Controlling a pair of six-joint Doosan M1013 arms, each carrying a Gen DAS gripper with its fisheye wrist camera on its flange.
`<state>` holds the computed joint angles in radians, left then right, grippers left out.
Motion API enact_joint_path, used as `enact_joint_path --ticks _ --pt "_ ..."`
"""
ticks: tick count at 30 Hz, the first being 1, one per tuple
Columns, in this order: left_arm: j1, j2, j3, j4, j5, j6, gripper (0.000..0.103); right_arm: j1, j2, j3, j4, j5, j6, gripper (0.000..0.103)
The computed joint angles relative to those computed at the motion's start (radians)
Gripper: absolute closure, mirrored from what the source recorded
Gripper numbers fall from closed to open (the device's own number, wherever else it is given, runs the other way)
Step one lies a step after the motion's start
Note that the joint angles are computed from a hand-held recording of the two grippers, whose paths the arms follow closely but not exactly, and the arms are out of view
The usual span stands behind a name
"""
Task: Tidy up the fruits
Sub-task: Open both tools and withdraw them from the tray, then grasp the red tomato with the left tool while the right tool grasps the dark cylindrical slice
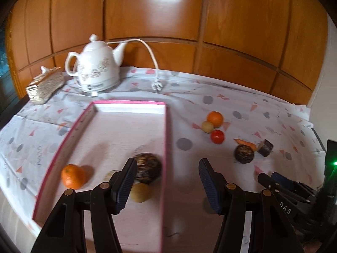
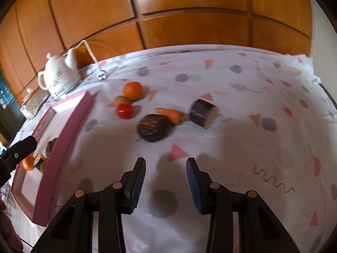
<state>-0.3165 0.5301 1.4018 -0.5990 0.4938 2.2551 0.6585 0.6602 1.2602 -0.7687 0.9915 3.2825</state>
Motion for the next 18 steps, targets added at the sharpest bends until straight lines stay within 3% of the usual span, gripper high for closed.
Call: enact_joint_path --ticks 5,18 --pt "-0.018 0.037 -0.060 0.005 0.092 -0.024 0.052 -0.006 -0.017 0.035 -0.002 0.007 0.046 0.063" --pt "-0.080 0.152 -0.229 0.098 0.208 -0.173 0.053 -0.011 -0.034 0.076 -0.020 -0.013 0.078 0.063"
